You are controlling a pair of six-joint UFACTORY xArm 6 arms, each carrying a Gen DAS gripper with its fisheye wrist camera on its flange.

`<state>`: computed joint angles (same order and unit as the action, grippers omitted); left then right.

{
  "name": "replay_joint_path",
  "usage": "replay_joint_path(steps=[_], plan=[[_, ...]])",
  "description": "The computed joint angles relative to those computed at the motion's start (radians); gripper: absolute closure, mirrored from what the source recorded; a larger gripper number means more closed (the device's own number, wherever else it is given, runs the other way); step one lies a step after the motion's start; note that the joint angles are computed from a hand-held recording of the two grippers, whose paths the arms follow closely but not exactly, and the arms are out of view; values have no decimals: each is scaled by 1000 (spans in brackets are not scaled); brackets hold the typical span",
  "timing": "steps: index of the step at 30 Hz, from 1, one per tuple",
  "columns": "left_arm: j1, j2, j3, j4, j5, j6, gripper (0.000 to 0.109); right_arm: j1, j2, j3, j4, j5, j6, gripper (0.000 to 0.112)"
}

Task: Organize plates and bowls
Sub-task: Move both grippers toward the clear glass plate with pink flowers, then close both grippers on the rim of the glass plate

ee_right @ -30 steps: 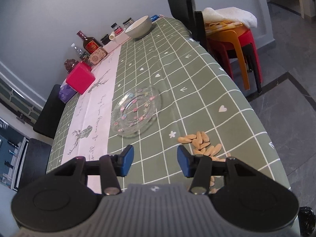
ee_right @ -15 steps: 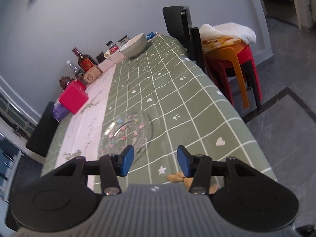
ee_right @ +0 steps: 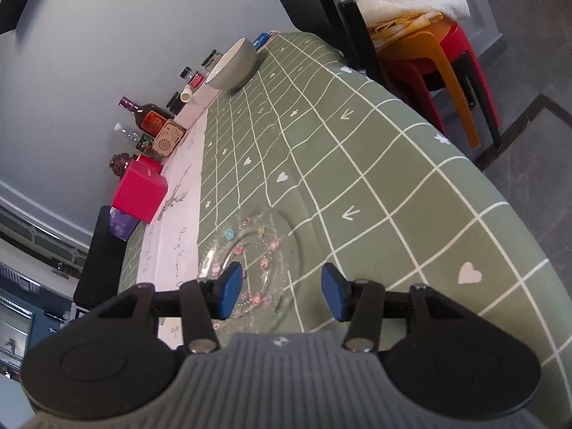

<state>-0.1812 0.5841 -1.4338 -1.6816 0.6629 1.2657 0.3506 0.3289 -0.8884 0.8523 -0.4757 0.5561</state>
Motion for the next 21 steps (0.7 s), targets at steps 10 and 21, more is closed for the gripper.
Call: replay_joint_path(steps=[10,21], plan=[[-28,61,-81,-74,-59,-2,51,-68,112,-68,-156,2,91,67],[-59,161,-232,-37,-122,-68,53,-127,195,-107,-374,-85,226,67]])
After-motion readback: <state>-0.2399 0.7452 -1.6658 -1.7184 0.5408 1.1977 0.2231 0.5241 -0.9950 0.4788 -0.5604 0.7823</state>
